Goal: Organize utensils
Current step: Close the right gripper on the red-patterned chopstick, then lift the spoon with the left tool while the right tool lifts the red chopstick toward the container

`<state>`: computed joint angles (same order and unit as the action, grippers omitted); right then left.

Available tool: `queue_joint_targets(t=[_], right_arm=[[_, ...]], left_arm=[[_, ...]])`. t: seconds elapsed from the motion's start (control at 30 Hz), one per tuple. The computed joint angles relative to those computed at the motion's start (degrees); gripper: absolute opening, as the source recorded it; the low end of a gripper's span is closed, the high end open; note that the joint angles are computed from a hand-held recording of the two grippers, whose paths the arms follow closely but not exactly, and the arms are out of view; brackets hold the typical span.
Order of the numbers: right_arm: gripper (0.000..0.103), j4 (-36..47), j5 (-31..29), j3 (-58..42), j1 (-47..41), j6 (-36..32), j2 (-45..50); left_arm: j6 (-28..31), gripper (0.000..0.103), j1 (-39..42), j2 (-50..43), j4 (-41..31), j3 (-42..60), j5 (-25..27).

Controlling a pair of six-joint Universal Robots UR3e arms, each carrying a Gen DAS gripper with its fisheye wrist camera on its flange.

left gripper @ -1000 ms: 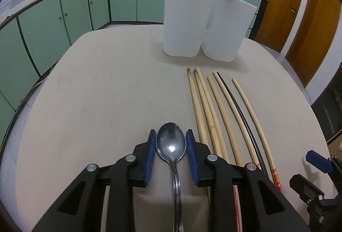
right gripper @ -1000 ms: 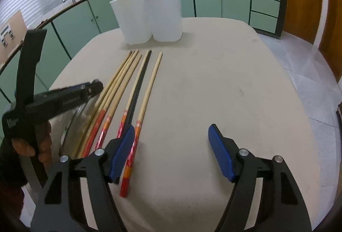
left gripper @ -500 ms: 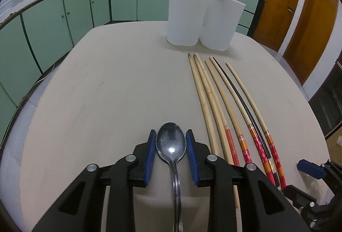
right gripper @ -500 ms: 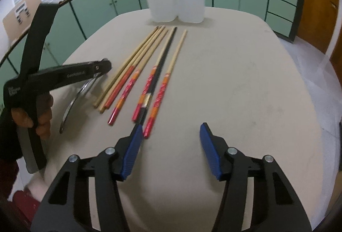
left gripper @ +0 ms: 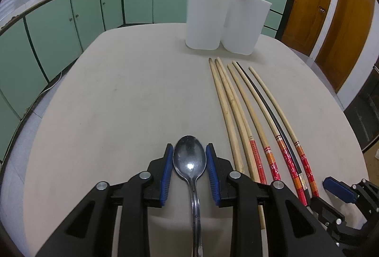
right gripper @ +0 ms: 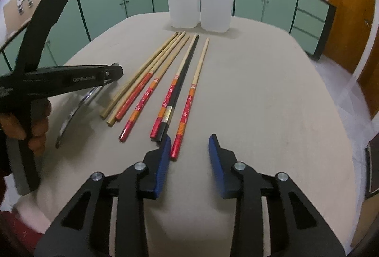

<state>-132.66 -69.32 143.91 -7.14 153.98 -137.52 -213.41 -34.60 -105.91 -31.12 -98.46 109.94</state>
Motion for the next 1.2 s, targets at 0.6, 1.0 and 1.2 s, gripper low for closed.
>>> queue_joint_targets(t=[0.6, 1.0, 1.2], right_arm=[[0.005, 23.8, 11.7, -6.6, -19.9, -11.2, -10.5], [0.005, 52.2, 26.4, -28.4, -39.5, -32.9, -10.7], [0.005, 50.6, 28.2, -36.9, -37.2, -28.5, -1.7]], left_arm=[[-0.5, 0.028, 0.4, 2.4, 3.5, -3.1, -0.6], [2.7, 0.028, -0.9, 10.0, 10.3, -3.8, 1.9], [4.3, 0.028, -1.1, 10.9, 12.3, -1.5, 3.3]])
